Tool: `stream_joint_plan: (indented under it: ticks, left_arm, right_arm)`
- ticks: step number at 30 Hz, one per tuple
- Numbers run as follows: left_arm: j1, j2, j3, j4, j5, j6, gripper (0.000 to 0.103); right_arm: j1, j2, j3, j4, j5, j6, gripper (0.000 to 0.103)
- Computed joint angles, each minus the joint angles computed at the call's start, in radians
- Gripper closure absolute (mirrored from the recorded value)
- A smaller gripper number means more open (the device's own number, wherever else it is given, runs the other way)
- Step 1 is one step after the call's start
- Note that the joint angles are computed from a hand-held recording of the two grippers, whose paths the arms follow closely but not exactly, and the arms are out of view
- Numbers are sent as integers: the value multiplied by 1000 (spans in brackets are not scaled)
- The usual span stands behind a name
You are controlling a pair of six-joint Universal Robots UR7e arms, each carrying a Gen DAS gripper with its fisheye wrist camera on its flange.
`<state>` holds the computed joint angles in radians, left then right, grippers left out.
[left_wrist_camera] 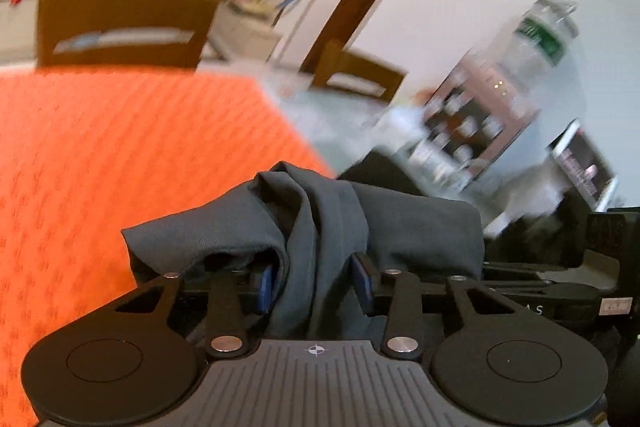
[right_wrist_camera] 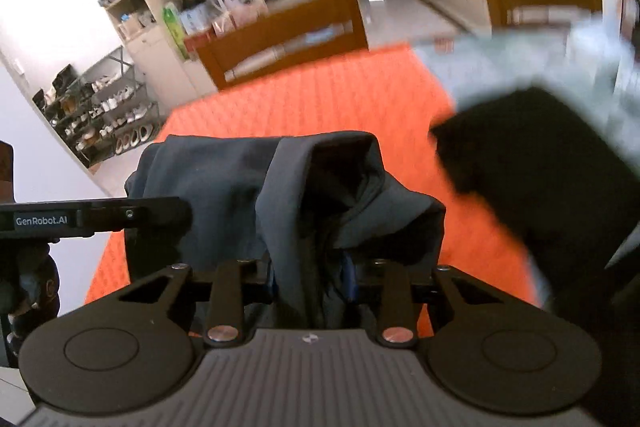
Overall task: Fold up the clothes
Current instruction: 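Lift the folded trousers with both grippers and carry them toward the black clothes pile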
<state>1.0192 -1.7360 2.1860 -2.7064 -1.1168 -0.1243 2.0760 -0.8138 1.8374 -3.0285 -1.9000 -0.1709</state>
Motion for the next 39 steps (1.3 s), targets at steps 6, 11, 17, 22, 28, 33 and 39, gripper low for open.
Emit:
stream_joint_plan:
  ticks: [6, 11, 17, 22, 28, 33, 39]
  left_arm:
    - [-99, 90, -111, -101, -17, 26, 60]
    - [-144, 238, -219, -185, -25, 41, 60]
    - [-157, 411, -311, -245, -3, -62, 60]
    - [-145, 530, -370, -231, -12, -183, 60]
    - [-90, 607, -396, -158, -87, -318, 60]
    - [-33, 652, -417, -87, -114, -377, 60]
    - [23, 672, -416, -51, -73, -364, 55]
  right_arm:
    - [40, -74, -187, 209, -21, -77, 68]
    - [34, -81, -419, 464, -35, -146, 68]
    - [-35, -66, -647, 741, -5, -207, 68]
    - [-108, -41, -769, 903, 1, -249, 68]
    - [-190, -16, -836, 1051, 5, -236, 68]
    - [-234, 35, -863, 1097, -30, -240, 67]
    - [-264, 83, -864, 1070, -108, -238, 57]
